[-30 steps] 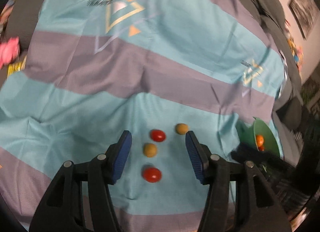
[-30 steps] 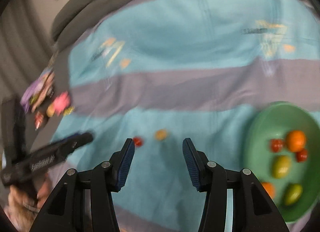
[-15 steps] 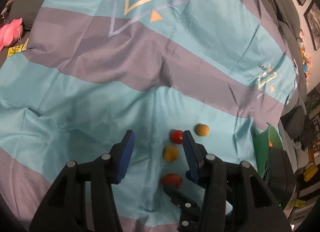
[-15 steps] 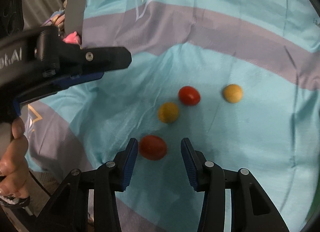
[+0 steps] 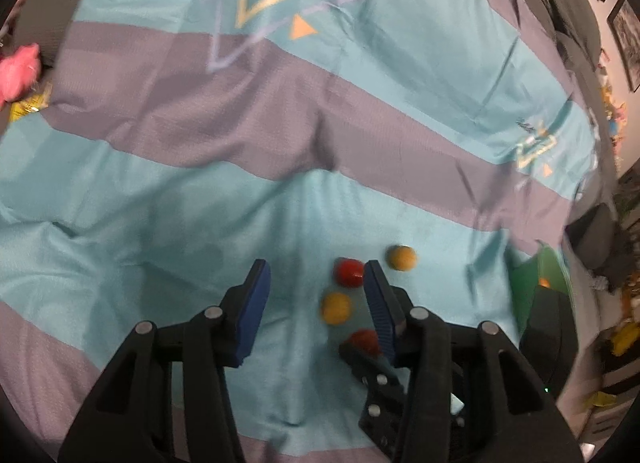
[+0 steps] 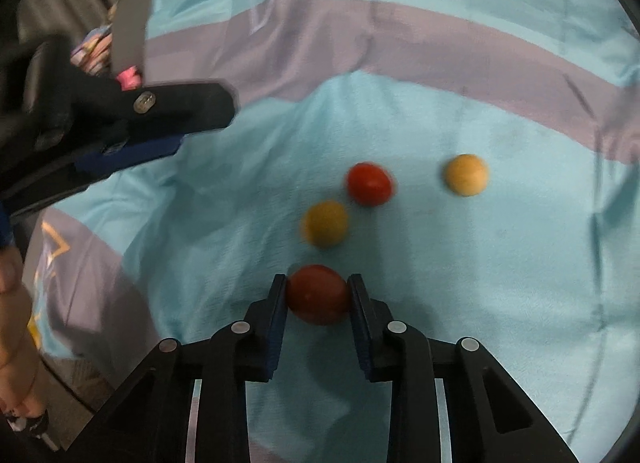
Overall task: Organize fruits
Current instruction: 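Move the right tool back to the tomatoes and grasp a red one, then grasp another red cherry tomato with the left tool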
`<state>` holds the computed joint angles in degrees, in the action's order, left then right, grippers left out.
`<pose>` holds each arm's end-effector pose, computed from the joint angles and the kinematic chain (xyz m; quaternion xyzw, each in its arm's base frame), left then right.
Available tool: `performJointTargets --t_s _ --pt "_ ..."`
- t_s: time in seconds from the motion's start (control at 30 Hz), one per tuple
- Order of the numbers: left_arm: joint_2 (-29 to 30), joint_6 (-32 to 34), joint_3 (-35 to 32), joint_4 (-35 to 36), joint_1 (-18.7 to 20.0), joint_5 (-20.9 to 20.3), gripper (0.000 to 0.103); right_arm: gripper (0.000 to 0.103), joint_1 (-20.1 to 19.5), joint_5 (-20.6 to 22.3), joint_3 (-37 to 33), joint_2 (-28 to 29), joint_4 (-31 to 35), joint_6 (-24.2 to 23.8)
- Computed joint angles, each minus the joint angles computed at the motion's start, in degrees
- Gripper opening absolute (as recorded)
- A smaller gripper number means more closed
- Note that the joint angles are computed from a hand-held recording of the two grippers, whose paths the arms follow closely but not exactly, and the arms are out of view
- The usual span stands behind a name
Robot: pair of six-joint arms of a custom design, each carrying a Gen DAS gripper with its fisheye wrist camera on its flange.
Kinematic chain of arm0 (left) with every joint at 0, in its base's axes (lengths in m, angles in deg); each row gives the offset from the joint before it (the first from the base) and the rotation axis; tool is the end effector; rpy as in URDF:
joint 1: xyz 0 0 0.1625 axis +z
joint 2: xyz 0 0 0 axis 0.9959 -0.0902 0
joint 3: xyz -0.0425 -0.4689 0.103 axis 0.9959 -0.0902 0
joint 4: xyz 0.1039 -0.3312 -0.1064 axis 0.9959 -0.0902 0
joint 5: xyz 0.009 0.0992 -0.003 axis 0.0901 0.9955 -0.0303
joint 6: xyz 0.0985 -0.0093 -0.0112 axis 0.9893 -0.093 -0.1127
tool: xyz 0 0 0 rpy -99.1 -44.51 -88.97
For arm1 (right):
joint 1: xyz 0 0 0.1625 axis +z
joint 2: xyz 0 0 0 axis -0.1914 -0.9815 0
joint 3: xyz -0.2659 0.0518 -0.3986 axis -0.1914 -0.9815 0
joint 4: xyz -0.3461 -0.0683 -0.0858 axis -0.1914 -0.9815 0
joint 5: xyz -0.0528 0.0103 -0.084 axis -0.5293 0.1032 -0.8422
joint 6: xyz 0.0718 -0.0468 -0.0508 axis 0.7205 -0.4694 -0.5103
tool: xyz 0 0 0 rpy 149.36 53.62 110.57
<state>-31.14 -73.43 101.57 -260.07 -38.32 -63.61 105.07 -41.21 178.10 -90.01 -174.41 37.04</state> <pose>-0.1883 -0.4706 0.0942 0.1129 0.9482 -0.2393 0.1760 0.1273 -0.4477 0.0718 0.1561 -0.9382 0.2154 0.2214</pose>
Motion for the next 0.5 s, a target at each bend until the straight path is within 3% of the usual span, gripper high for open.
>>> performJointTargets --t_s 0.07,0.2,0.5 --pt "-0.17 0.03 -1.68 1.47 0.21 -1.89 0.041 0.031 -0.93 0.37 0.39 -1.36 0.22 1.44" --pt "1.57 0.71 -5.12 4.40 -0.79 0.20 0.037 0.031 -2.80 -0.02 1.16 -3.87 -1.15 3.07" --pt "7.35 5.72 -10.04 9.81 0.78 0.29 0.026 0.031 -7.01 -2.32 2.69 -8.37 -4.18 6.52"
